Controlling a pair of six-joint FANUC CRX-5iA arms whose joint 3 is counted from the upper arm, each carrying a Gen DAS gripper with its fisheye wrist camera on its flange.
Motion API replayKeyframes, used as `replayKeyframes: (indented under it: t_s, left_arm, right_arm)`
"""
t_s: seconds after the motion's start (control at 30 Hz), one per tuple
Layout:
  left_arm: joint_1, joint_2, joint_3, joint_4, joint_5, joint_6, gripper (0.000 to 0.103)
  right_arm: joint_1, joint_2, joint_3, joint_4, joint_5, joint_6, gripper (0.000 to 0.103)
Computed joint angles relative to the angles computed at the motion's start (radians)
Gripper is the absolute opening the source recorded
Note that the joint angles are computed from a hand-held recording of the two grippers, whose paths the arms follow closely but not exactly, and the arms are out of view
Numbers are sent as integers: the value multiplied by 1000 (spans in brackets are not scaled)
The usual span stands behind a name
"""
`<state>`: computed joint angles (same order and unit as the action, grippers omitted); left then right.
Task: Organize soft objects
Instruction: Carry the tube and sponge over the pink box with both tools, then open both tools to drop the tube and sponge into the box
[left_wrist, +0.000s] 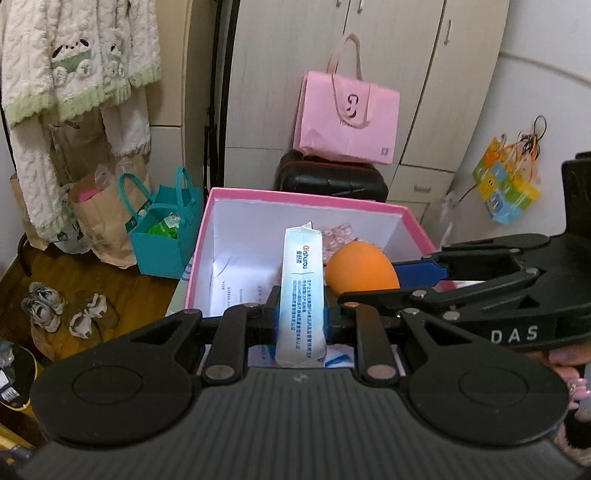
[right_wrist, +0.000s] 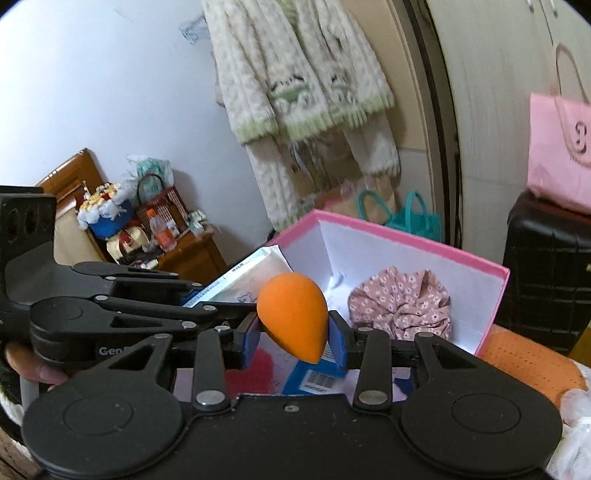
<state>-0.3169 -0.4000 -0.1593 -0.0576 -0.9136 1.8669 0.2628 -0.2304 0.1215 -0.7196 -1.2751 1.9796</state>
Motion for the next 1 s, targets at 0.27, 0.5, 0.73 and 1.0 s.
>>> replayKeyframes:
  t_s: [0.27, 0.5, 0.73, 1.0]
  left_arm:
    - [-93, 65, 98, -218, -85, 155, 24]
    - [-155, 34, 126, -308, -126, 205, 33]
    - [-201, -45, 108, -305, -178, 193, 38]
    - [-267, -108, 104, -223, -218, 101, 41]
  right_arm:
    - [44, 24, -10, 73, 39, -15, 50]
    - [42, -55, -62, 111, 94, -9, 55]
    - [71, -169, -103, 213, 82, -34, 55]
    - [125, -287, -131, 304, 41, -44, 55]
